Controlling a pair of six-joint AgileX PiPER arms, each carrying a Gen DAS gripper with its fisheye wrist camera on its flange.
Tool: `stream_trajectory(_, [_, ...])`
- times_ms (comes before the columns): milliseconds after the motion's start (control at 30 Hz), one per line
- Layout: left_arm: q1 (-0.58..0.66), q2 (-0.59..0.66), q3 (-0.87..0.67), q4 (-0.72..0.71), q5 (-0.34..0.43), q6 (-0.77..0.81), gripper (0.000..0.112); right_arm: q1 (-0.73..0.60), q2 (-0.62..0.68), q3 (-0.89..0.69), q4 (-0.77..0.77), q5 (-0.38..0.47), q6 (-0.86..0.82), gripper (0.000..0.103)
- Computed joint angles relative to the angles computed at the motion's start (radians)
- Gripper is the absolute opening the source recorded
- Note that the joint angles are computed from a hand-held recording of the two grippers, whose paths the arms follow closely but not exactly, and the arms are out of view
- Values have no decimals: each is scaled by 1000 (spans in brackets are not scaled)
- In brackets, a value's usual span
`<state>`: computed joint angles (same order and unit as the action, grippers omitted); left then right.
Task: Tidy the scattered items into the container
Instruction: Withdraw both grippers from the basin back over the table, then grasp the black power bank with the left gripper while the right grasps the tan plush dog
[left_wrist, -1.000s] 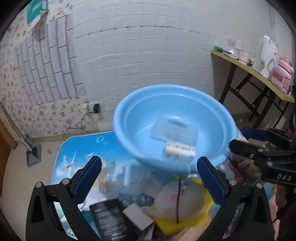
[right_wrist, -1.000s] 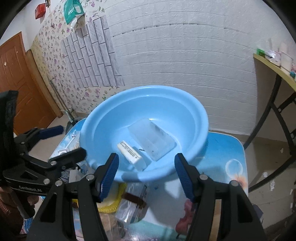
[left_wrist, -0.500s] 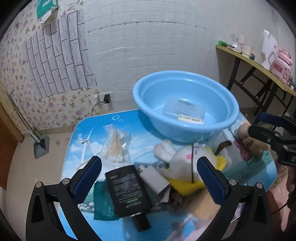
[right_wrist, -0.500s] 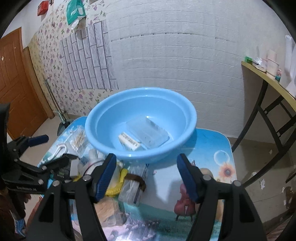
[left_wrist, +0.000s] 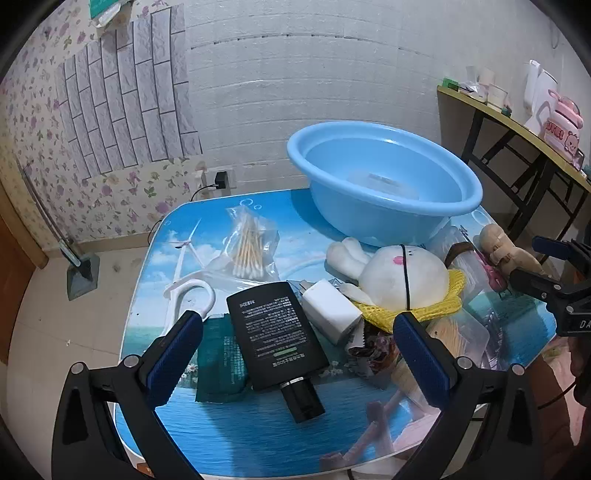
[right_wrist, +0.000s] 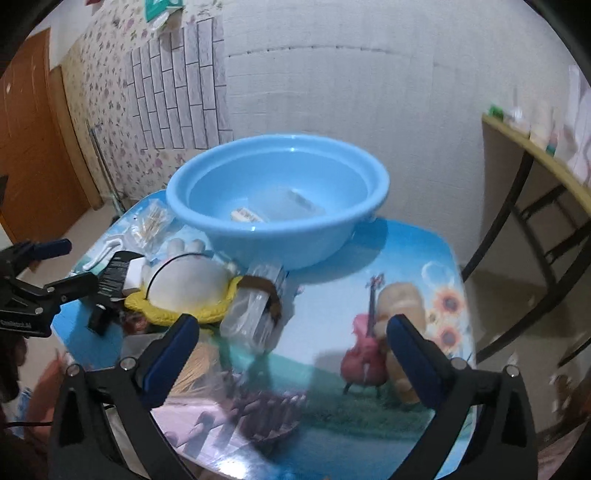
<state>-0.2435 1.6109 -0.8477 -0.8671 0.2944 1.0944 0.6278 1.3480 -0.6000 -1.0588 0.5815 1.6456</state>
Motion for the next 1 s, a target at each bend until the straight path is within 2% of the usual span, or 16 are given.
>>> stream_trajectory(133, [19,-3,5,-66,31,74,103,4,-13,18,9,17,0,103])
stream_trajectory(300, [45,-7,31,-153,34,180,103,-4,-21,33,59,62,12,103])
stream_trajectory(400, [72,10,32,-143,44,173,103,-37,-39,64,76,21,27,97])
stream_trajectory(500, [100,24,30,-144,59,182,103,-74,-58,91,94,-38,13,94])
stream_trajectory(633, [122,45,23,-148,67,186,103,-88,-84,124,65,-65,59,93])
stream_trajectory(700, [116,62,14,-131,58,168,95,-108,-99,136,58,-85,74,92])
stream_trajectory(800, [100,87,7,-112,46,152,87,-114,-110,143,48,-68,84,90])
stream_trajectory(900, [75,112,2,-99,16,126,83,-110,-109,148,39,-29,87,89])
stream_trajectory(1000, [55,136,-14,-92,-1,111,81,-144,-122,165,46,-42,72,87])
